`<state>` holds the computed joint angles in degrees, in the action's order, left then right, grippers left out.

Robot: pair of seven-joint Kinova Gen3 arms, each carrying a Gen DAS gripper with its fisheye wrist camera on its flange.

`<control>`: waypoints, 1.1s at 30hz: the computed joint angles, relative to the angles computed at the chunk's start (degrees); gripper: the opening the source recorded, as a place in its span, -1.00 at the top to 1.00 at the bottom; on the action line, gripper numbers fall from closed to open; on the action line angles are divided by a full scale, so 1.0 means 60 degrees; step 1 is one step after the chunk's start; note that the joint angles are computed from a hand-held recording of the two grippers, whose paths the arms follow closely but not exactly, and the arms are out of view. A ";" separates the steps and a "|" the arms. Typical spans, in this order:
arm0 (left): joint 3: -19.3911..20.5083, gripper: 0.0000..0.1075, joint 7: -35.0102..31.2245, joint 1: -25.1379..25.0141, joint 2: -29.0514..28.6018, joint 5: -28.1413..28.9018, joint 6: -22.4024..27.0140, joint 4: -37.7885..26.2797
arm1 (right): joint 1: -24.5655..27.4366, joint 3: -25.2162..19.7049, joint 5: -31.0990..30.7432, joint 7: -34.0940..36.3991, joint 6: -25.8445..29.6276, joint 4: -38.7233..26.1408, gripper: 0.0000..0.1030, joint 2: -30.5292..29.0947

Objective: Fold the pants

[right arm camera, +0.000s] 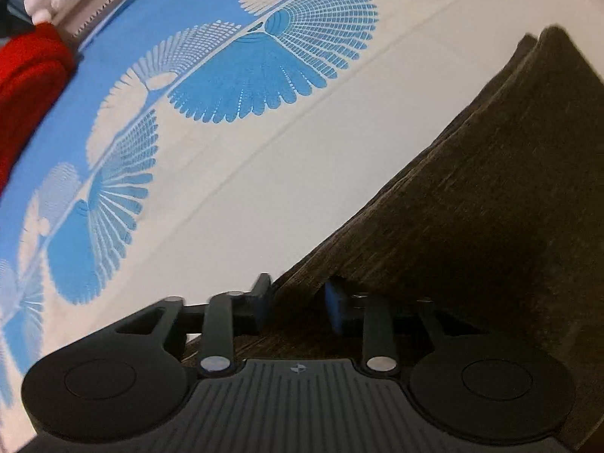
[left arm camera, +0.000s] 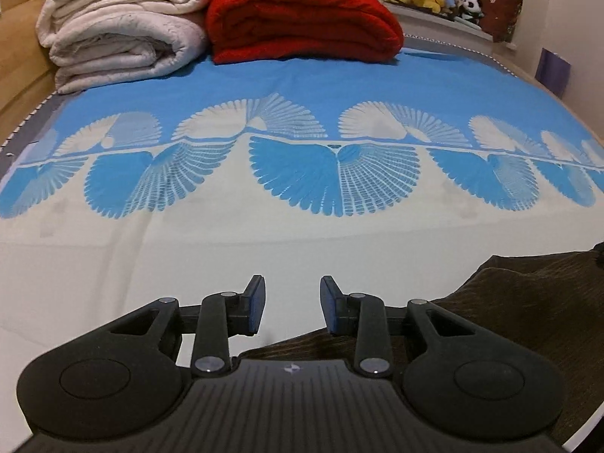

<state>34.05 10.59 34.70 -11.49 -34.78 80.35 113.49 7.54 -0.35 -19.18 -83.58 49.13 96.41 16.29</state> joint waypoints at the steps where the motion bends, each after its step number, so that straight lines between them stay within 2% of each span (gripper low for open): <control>1: -0.0104 0.34 -0.0109 0.0003 -0.0043 0.0030 -0.0156 0.0042 | -0.0309 0.0222 0.0190 -0.0119 -0.0125 0.0085 0.67 -0.0071; 3: -0.0204 0.34 -0.0302 -0.0024 -0.0127 0.0053 -0.0463 0.0154 | -0.0395 0.0373 0.0105 -0.0225 -0.0253 0.0178 0.87 -0.0149; 7: -0.0293 0.34 -0.0869 -0.0118 -0.0450 0.0194 -0.1241 0.0329 | 0.0669 -0.0078 -0.1303 0.0179 -0.1091 0.0712 0.89 -0.0593; 10: -0.0315 0.34 -0.1752 -0.0376 -0.0544 0.0646 -0.1801 0.0419 | 0.1150 -0.0141 -0.2177 0.0443 -0.0965 0.0714 0.87 -0.0370; 11: -0.0327 0.34 -0.2049 -0.0451 -0.0455 0.0857 -0.1840 0.0410 | 0.1038 0.0000 -0.2187 0.0577 -0.0811 0.0631 0.85 -0.0257; 12: -0.0509 0.34 -0.2395 -0.0416 -0.0201 0.1214 -0.1723 0.0357 | 0.0967 0.0080 -0.2144 0.0720 -0.0617 0.0522 0.74 -0.0153; 14: -0.1018 0.46 -0.2620 -0.0123 0.0454 0.1803 -0.1335 0.0365 | 0.0500 0.0771 -0.2350 0.1321 -0.0246 0.0414 0.71 -0.0108; 15: -0.1007 0.68 -0.2670 -0.0140 0.0603 0.1864 -0.1121 0.0322 | 0.0332 0.1126 -0.2593 0.1709 -0.0122 0.0449 0.55 -0.0154; 17: -0.0815 0.69 -0.2408 -0.0238 0.0633 0.1751 -0.0982 0.0268 | 0.0518 0.1315 -0.3045 0.2456 -0.0001 0.0636 0.36 -0.0359; 18: -0.0844 0.68 -0.2148 -0.0127 0.0631 0.1691 -0.0903 0.0218 | 0.0852 0.1144 -0.3209 0.2844 0.0094 0.0693 0.36 -0.0433; 21: -0.0295 0.68 -0.1617 -0.0210 0.0369 0.1231 -0.0929 0.0099 | 0.2179 0.0223 -0.3322 0.4009 0.0597 0.0663 0.35 -0.0585; 23: -0.0591 0.66 -0.1683 -0.0054 0.0003 0.1310 -0.1534 0.0238 | 0.3064 -0.0435 -0.3199 0.4786 0.0769 0.0644 0.35 -0.0638; 25: -0.1105 0.66 -0.2227 0.0054 0.0227 0.1946 -0.1781 0.0243 | 0.3515 -0.0579 -0.3120 0.5562 0.0923 0.0613 0.35 -0.0622; 27: -0.1623 0.69 -0.2737 0.0419 0.0938 0.2413 -0.1540 0.0176 | 0.3392 -0.0015 -0.2979 0.6037 0.1154 0.0506 0.32 -0.0491; 31: -0.1131 0.67 -0.2368 0.0399 0.1479 0.2091 -0.0822 -0.0405 | 0.3121 0.1234 -0.2230 0.5753 0.1293 0.0047 0.33 0.0099; 32: -0.1155 0.65 -0.2176 0.0670 0.1608 0.1896 -0.0551 -0.0614 | 0.3387 0.1283 -0.2293 0.5678 0.1423 -0.0160 0.55 0.0301; 33: -0.1088 0.65 -0.1870 0.0918 0.1730 0.1682 -0.0246 -0.0847 | 0.3829 0.1183 -0.2511 0.5643 0.1708 -0.0432 0.63 0.0550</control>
